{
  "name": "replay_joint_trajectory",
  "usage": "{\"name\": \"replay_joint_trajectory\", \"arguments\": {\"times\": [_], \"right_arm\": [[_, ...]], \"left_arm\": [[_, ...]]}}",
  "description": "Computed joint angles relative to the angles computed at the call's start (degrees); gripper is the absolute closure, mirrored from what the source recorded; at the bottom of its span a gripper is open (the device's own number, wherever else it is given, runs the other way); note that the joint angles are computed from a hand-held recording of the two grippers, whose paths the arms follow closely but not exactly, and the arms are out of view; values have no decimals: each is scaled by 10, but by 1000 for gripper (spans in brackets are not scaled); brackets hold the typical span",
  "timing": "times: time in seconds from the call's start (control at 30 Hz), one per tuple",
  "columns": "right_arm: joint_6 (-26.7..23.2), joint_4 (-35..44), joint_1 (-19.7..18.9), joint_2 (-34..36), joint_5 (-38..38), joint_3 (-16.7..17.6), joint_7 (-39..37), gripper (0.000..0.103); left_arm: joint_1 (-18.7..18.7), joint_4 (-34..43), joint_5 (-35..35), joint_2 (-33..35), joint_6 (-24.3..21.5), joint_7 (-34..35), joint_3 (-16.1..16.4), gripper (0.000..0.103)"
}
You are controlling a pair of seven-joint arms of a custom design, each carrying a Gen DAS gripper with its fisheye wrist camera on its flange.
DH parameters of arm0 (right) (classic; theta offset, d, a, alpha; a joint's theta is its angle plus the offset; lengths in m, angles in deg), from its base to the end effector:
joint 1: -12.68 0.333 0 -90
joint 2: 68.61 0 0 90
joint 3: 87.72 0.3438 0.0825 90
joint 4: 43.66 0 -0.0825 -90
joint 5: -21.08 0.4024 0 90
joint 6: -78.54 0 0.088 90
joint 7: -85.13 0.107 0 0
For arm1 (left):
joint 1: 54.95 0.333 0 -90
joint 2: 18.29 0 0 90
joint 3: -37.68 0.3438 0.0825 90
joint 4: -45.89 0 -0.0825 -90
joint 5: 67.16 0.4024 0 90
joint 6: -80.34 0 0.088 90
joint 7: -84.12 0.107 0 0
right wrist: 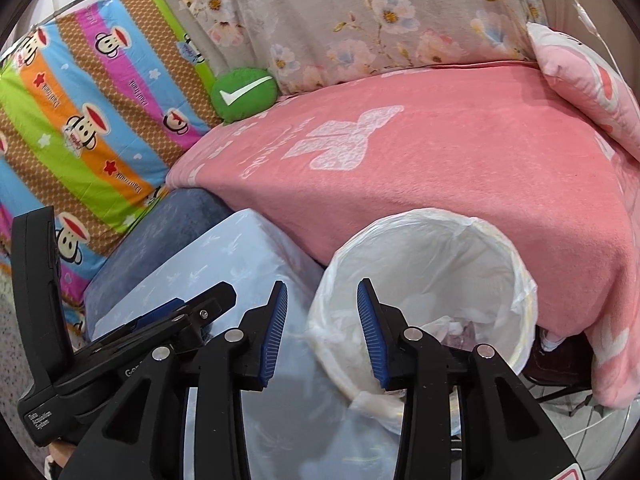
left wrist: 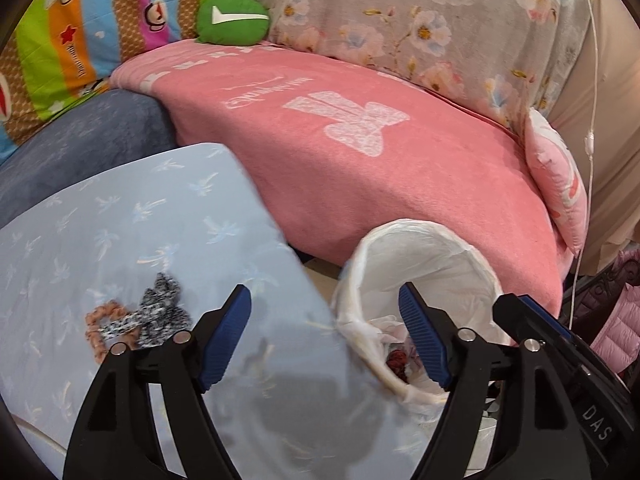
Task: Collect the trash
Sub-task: 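Move both open grippers back over the brown and leopard-print scrunchies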
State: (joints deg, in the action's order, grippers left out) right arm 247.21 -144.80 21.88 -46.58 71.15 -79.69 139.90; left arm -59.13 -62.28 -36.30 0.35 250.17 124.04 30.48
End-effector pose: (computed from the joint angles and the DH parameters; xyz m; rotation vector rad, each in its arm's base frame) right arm 0.6983 0.1508 0.4375 -1.6759 1.5356 -0.3188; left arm 0.6724 -0.1621 0.4344 -1.9973 1.6266 -0.8829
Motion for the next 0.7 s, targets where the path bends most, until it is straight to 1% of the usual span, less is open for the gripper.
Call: {"name": "replay_joint_trajectory", "arguments": {"times": [0.03,0.1,0.2,0.27,0.43,0.6,0.7], "right_arm": [[-1,-1,3,0,-2,2,-1,66],[-5,-3,7,0,-5,3,-2,66],[-9,-4,19,0,-14,3,2,65],[-11,-5,27,2,-21,4,5,63],[-19,-2,47,9,-43,3,16,62],[-30,6,66,21,-70,1,31,62],[-36,15,81,32,-92,-5,48,59]], "left_arm": [[-8,-7,13,-5,-1,-17,14,24],[-14,-20,33,-15,-1,-42,29,22],[-4,-36,39,-24,-6,-57,31,21],[2,-50,44,-32,-5,-70,34,21],[13,-84,70,-50,-8,-102,46,21],[35,-113,67,-64,-4,-117,44,21],[42,-124,71,-69,-4,-128,46,21]]}}
